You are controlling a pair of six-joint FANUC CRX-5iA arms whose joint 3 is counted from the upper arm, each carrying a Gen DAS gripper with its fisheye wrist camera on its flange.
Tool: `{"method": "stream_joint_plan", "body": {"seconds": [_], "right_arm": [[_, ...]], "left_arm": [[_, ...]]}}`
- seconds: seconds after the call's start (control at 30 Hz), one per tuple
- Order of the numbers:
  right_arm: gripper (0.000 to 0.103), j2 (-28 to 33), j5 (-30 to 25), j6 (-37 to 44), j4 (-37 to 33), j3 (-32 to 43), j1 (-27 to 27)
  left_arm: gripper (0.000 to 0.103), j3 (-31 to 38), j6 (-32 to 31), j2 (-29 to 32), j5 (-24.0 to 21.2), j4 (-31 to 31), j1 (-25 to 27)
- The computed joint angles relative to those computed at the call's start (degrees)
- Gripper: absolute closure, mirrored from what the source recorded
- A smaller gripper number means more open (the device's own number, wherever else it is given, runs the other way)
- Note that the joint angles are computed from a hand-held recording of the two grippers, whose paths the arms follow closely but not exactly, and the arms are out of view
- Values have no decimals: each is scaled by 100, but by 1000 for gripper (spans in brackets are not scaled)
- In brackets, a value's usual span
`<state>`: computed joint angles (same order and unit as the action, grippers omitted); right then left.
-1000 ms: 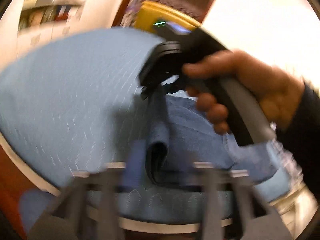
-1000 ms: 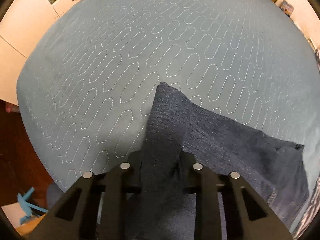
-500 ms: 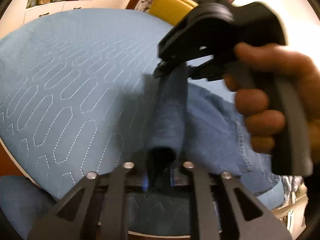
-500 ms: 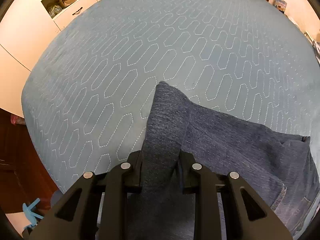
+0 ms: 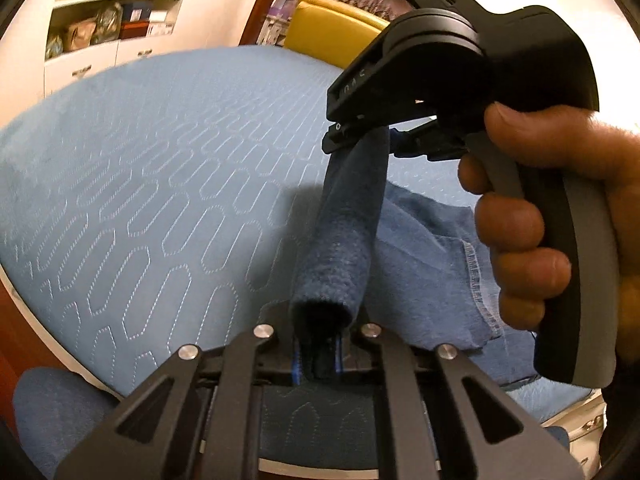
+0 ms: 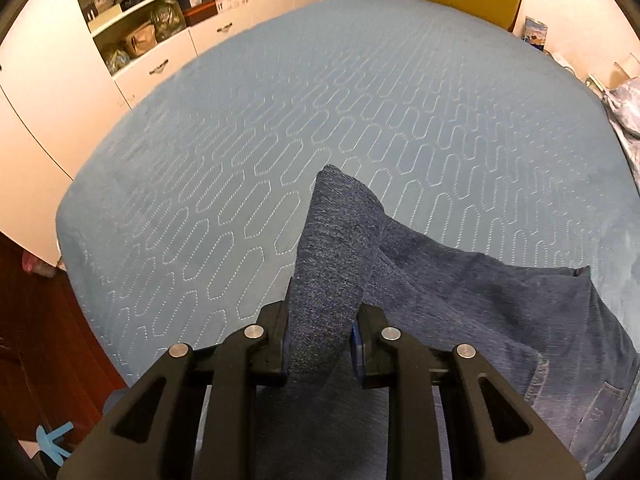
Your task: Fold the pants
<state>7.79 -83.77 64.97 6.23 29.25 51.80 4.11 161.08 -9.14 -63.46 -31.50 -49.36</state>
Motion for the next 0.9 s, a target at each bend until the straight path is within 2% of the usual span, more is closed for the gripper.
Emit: {"method": "stream_joint_plan", "body": {"seconds": [0.2, 0.37, 0.43, 0.63, 0.77, 0.9], "right_arm": [[81, -368, 283, -118, 131, -294, 14], [81, -708, 457, -100, 35, -479, -216], [81, -859, 508, -31, -200, -507, -437], [81, -1319, 651, 266, -673, -645, -1151], [81, -1619, 776, 470, -923, -862, -1670], [82, -1803, 793, 951, -1565, -950, -2547]], "left_arm": [[93, 529, -158, 274, -419, -383, -321], [93, 1305, -448, 767, -883, -781, -677], [93, 1727, -615, 1035, -1161, -992, -873], [93, 3031, -1391, 1902, -1600, -1545, -1335], [93, 3844, -2051, 2510, -1696, -1738, -1557], [93, 4637, -2767, 3114, -1670, -1744, -1644]]}}
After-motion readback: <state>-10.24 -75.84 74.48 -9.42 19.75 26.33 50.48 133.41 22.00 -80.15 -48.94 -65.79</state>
